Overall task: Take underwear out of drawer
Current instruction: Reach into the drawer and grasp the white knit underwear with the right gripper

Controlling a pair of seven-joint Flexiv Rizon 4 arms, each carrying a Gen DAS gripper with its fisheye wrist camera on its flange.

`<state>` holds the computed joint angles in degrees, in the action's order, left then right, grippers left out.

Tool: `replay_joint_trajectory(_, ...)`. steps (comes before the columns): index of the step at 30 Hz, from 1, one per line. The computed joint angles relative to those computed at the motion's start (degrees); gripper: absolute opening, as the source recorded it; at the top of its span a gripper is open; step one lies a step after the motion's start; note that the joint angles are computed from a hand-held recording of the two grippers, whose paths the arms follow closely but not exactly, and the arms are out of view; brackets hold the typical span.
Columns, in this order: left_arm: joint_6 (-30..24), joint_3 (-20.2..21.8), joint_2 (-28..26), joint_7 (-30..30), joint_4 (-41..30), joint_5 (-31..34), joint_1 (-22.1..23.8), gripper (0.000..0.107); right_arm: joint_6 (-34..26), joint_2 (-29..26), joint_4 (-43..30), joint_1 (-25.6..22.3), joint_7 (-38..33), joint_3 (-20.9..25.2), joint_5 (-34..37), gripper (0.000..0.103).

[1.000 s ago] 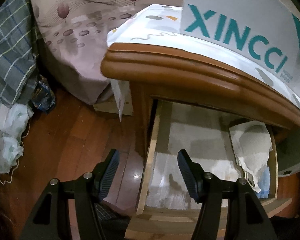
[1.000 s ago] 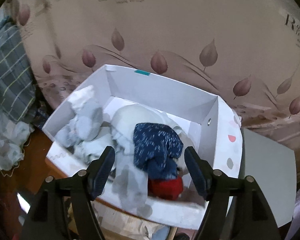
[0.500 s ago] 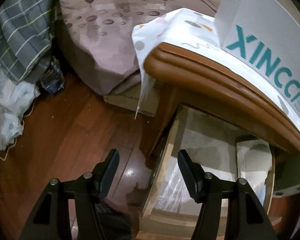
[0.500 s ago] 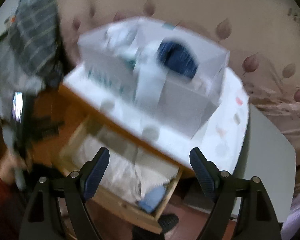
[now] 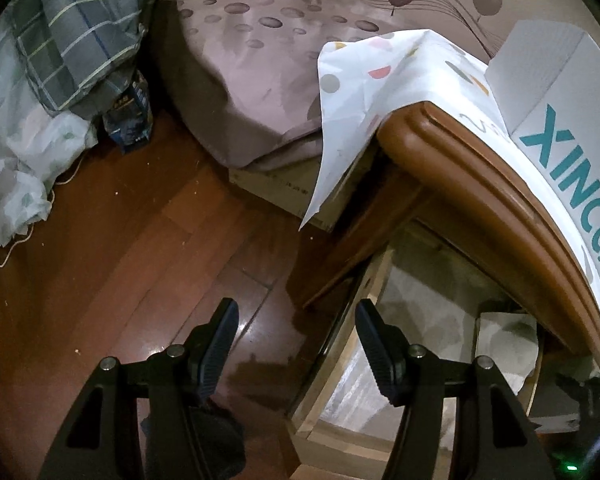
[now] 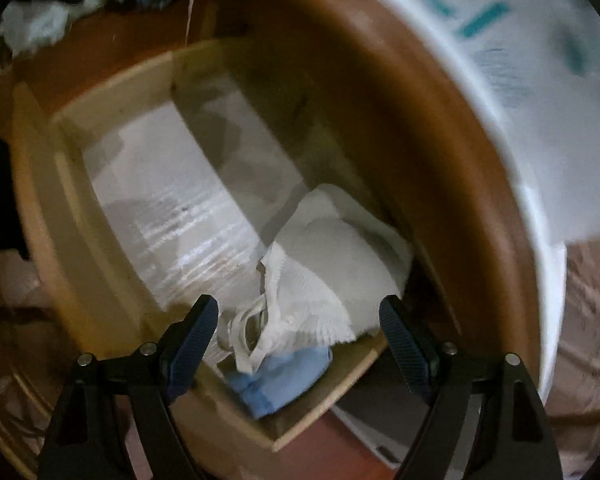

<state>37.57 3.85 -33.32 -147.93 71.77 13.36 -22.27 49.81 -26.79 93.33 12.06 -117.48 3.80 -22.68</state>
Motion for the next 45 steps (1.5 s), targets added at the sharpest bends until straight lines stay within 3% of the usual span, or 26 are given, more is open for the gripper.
replay_joint_trajectory(6, 0.03, -0.11, 0.03, 0.03, 0.11, -0.27, 0.19, 0.062, 6.19, -3.39, 2.69, 2.25, 2.21, -3.9, -9.08, 0.08)
replay_joint_trajectory(9, 0.54, -0.23, 0.27, -0.08, 0.76, -0.66, 0.46, 0.062, 8.37, -4.83, 3.19, 2.85, 4.1, -5.59, -12.51, 0.088)
replay_joint_trajectory(19, 0.15, -0.54, -0.01, 1.38, 0.67, -1.57, 0.72, 0.062, 16.05, -8.69, 3.47, 4.31, 12.16, -11.23, -22.74, 0.094)
replay_joint_trajectory(29, -1.15, -0.68, -0.9, 3.02, -0.83, -1.81, 0.48, 0.062, 18.74, -10.99, 2.34, 3.6, 13.66, -11.98, -23.39, 0.103)
replay_joint_trajectory(33, -1.86, -0.68, -1.17, 3.49, -1.32, -1.9, 0.35, 0.062, 18.27, -11.37, 2.6, 2.92, 12.38, -11.36, -22.65, 0.103)
replay_joint_trajectory(45, -2.92, -0.66, -1.67, 4.59, -2.51, -1.71, 0.24, 0.062, 25.07, -10.27, 6.04, 2.9, 13.42, -13.63, -23.65, 0.103)
